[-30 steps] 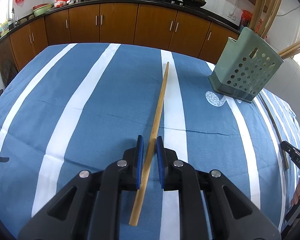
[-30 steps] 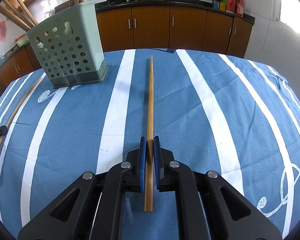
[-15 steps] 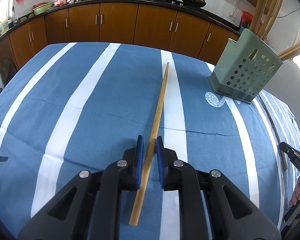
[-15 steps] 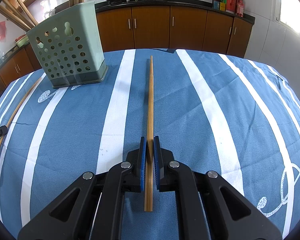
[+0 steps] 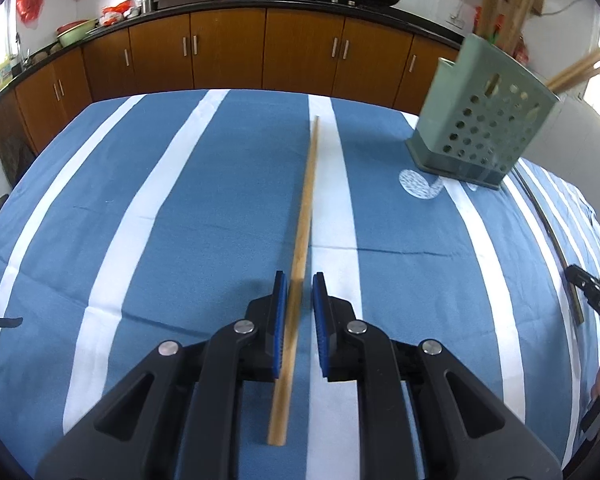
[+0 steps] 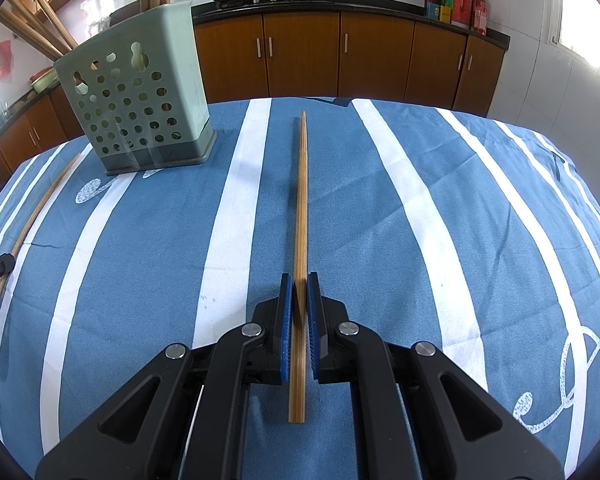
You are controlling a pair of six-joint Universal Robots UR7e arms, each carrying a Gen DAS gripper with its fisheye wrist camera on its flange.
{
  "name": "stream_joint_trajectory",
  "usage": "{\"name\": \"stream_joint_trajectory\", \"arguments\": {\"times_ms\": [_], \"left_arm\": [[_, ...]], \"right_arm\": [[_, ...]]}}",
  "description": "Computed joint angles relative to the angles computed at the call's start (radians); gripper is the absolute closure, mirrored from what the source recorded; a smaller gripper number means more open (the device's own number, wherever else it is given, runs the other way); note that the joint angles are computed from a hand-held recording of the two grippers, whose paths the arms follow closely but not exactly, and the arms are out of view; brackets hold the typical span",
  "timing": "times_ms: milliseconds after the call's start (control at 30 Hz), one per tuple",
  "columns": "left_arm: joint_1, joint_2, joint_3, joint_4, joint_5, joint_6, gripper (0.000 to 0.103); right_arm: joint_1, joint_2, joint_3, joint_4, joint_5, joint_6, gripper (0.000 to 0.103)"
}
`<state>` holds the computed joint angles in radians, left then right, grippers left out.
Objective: Organize utensils
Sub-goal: 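Lower the left tool onto a loose chopstick and close while the right tool grasps another, then raise the left tool's chopstick over the green holder while the right tool carries its own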
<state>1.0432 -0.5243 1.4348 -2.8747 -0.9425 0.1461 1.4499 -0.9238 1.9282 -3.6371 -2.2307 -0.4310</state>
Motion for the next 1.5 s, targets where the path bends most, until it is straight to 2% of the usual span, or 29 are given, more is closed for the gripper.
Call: {"name": "stream_joint_trajectory", "arguments": {"times_ms": [267,367,533,867,1100,1500], "left_arm": [[0.000,-0.008,0.004,0.020,-0.002,0.044,0.095],[-0.003,-0.020,0.012,0.023,-0.004,0.044,0.095],[-0.019,-0.044,0.049,-0.059,-0.016,0.087,0.095],[-0.068,-0.087,0.093,-0.243,-0.045,0.191,0.095],[-0.096,-0.103,0.082,-0.321,-0.089,0.248,0.095],[-0.128,-0.131,0.050,-0.305,-0.198,0.255,0.095]], "right_arm": [[-0.009,-0.019,0.023,0.001,0.032,0.030,0.095],[-0.003,-0.019,0.040,-0.056,0.042,0.012,0.095],[0.023,-0.035,0.070,-0.164,0.074,-0.038,0.095],[0.061,-0.062,0.071,-0.255,0.105,-0.077,0.095],[0.085,-0.075,0.069,-0.317,0.146,-0.103,0.095],[0.153,-0.093,0.033,-0.347,0.226,-0.145,0.095]]}}
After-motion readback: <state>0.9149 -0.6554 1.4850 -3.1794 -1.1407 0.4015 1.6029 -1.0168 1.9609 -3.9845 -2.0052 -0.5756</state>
